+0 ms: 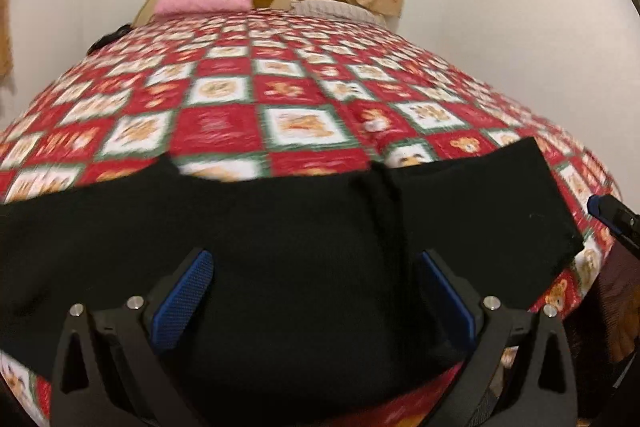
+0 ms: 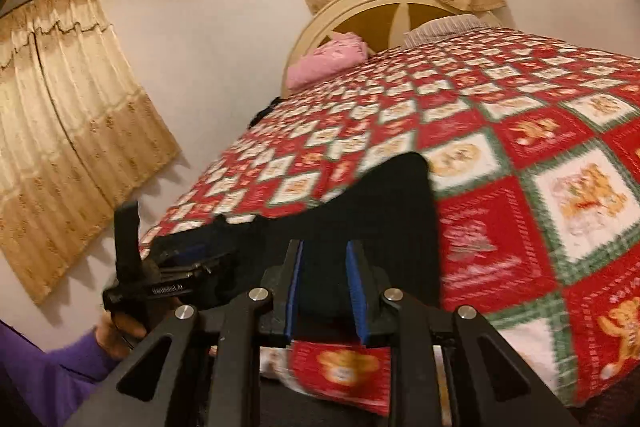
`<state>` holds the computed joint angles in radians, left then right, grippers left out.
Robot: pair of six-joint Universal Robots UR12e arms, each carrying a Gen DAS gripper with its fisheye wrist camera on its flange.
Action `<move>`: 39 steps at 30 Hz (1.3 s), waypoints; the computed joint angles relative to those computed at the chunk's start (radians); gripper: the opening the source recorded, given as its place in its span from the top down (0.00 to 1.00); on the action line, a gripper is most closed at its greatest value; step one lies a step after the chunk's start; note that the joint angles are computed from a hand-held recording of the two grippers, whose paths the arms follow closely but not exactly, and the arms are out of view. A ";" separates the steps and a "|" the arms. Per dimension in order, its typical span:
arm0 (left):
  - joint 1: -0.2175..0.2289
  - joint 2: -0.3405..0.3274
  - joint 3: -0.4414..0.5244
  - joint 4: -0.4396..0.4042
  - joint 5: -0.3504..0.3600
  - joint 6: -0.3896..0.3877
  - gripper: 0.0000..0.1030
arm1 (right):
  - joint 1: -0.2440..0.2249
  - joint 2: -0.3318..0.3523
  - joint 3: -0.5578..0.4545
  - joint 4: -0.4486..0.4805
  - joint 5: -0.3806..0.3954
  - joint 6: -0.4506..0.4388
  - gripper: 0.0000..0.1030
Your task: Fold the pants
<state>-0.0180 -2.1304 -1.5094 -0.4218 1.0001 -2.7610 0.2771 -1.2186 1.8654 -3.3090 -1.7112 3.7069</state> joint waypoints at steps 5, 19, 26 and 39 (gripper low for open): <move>0.073 0.021 -0.051 0.140 -0.001 -0.114 0.00 | 0.019 0.059 -0.092 0.048 0.081 -0.035 0.66; 0.206 -0.048 -0.003 0.283 0.151 -0.563 0.06 | 0.070 0.217 -0.308 0.110 0.235 -0.088 0.66; 0.197 -0.035 -0.019 0.225 0.177 -0.636 0.30 | 0.069 0.208 -0.294 0.111 0.233 -0.043 0.66; 0.201 -0.055 0.006 0.217 0.108 -0.759 0.29 | 0.054 0.194 -0.251 0.064 0.226 0.030 0.66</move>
